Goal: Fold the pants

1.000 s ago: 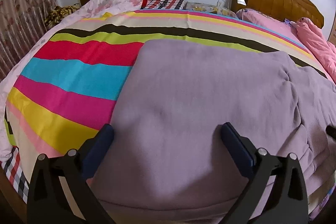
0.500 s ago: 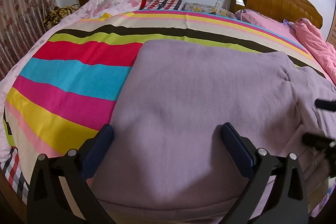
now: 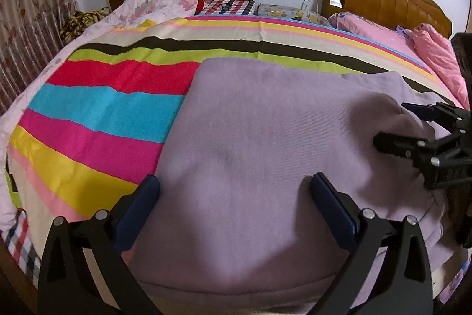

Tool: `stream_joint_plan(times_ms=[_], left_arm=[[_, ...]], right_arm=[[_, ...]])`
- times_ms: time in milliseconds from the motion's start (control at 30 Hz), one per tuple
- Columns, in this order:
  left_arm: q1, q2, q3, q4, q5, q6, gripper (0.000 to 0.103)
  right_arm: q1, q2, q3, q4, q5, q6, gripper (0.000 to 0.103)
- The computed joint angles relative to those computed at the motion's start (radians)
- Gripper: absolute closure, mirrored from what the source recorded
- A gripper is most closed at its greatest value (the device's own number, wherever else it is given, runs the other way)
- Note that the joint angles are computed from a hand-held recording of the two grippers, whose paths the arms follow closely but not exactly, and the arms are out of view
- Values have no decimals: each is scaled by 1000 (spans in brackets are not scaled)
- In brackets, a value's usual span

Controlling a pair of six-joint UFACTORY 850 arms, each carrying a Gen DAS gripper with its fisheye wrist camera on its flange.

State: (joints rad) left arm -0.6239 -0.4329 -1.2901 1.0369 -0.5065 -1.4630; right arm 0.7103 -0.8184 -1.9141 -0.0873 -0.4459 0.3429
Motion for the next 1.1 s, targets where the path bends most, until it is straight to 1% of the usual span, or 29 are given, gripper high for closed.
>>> stream_joint_plan(times_ms=[33,67,133,167,200,233,267,300,367,400,433,500,533,633,667,700,733,767,833,867,900,933,967,1000,1033,1067,1100], left_arm=[[-2,6,-10,-30,-6,27,2],[-1,21,-6,-21,17,22,2],[-2,55,-16,97,93,-63,2],[-4,44,-47,136,96,-65,2],[-4,17,-95,135,81,-26,2],[1,-16,-147,94,70,47,2],[12,-50,-199,11,66,148,2],[33,-106,-263,-94,74,253,2],[68,-208,-378,-303,6,411,2],[83,-236,-402,-375,-5,475,2],[90,-248,-405,-405,-6,502,1],[101,-233,-363,-382,48,462,1],[103,-227,-355,-367,51,432,1],[102,-235,-363,-363,28,419,1],[99,-236,-366,-355,18,412,1],[96,-240,-372,-349,4,410,1],[97,-239,-368,-346,5,408,1],[96,-238,-368,-346,5,407,1],[95,-238,-369,-347,3,408,1],[96,-239,-369,-345,3,407,1],[96,-239,-369,-345,1,409,1],[96,-239,-369,-343,0,408,1],[95,-241,-370,-343,-1,409,1],[94,-241,-370,-342,-3,408,1],[96,-247,-379,-347,-7,416,1],[97,-248,-380,-348,-7,419,1],[98,-247,-379,-352,-5,421,1]], right_arm=[[2,-3,-6,-13,-6,6,4],[8,-8,-14,-47,-20,34,4],[14,-13,-22,-75,-27,53,4],[13,-14,-19,-58,-20,44,4],[11,-12,-16,-49,-17,42,4],[8,-26,-38,-42,-24,33,4],[8,-31,-43,-46,-26,35,4],[9,-30,-43,-47,-26,36,4],[9,-35,-51,-44,-28,35,4],[10,-41,-61,-47,-32,33,4],[11,-42,-61,-46,-31,39,4],[9,-39,-57,-39,-29,31,4],[10,-38,-56,-46,-30,36,4],[7,-31,-49,-34,-24,35,5],[9,-14,-31,-84,-24,90,5],[12,8,-5,-163,-22,185,5],[5,51,48,-254,0,287,5],[-2,78,82,-342,-6,391,5],[-20,113,122,-467,-79,565,5],[-43,134,160,-485,-109,616,5],[-56,135,164,-468,-163,628,5],[-77,143,194,-432,-176,603,5],[-100,163,250,-404,-147,592,4],[-116,204,310,-378,-76,596,4],[-121,228,346,-378,-44,604,5],[-119,260,384,-421,-55,653,5],[-110,294,418,-505,-75,743,5]])
